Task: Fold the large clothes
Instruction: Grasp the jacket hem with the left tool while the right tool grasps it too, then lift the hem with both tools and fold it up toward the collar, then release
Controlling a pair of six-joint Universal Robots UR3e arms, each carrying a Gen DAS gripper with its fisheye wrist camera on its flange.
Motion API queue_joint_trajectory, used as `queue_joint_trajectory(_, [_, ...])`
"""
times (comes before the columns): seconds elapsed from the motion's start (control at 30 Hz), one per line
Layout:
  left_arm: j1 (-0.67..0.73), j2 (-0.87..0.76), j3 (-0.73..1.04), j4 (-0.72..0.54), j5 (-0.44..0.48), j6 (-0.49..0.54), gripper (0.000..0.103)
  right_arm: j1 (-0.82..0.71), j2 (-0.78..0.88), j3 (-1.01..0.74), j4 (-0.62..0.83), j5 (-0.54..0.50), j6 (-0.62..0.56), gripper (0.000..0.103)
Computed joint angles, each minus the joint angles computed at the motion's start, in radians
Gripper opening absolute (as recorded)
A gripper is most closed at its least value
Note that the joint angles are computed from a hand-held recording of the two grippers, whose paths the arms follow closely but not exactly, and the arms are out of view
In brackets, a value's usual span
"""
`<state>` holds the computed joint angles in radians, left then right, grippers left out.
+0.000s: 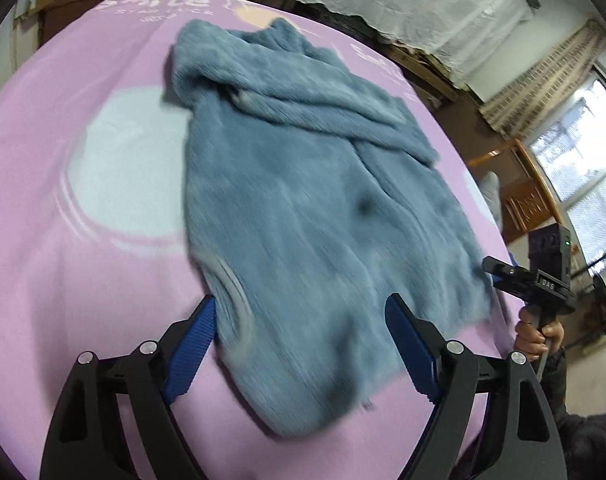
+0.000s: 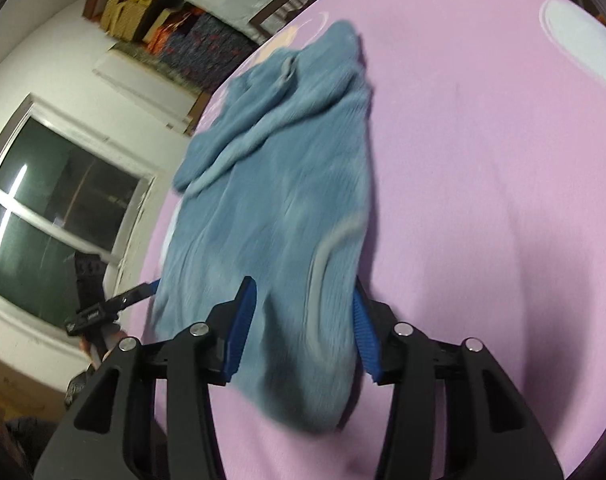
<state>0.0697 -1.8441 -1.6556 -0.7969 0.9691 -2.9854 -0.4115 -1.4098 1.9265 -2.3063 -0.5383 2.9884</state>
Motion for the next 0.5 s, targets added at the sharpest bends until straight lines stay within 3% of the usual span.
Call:
queue_joint_trajectory(0.07, [-0.016,0.031,-0.053,0.038,0.011,0.008,0.084,-0.014,-0.064,0.072,0.048,0.030,-0.052,0.047])
queue_joint_trajectory(0.13, [-0.031,0.019,-0.050,0.070,0.031,-0.004,0.078,-0.022,-0.087,0.101,0.080,0.052,-0.082,0.046])
queue_joint_trajectory(0.17, [-0.034,0.011,-0.043,0.077,0.031,-0.013,0.075,-0.023,-0.093,0.106,0.076,0.049,-0.082,0.041])
queue_joint_trajectory(0.23, [-0.032,-0.013,-0.014,0.070,0.027,-0.034,0.053,-0.005,-0.078,0.085,0.051,0.014,-0.051,0.024])
queue_joint_trajectory(0.33, [-0.024,-0.005,-0.029,0.075,0.033,-0.043,0.035,0.000,-0.065,0.084,0.031,0.010,-0.033,0.020])
queue_joint_trajectory(0.4, [-0.009,0.019,-0.070,0.088,0.026,-0.034,0.030,-0.002,-0.080,0.114,0.004,0.009,-0.027,0.019])
queue_joint_trajectory(0.5, [0.008,0.044,-0.106,0.088,-0.003,-0.027,0.033,-0.019,-0.094,0.146,0.000,0.028,-0.030,0.019])
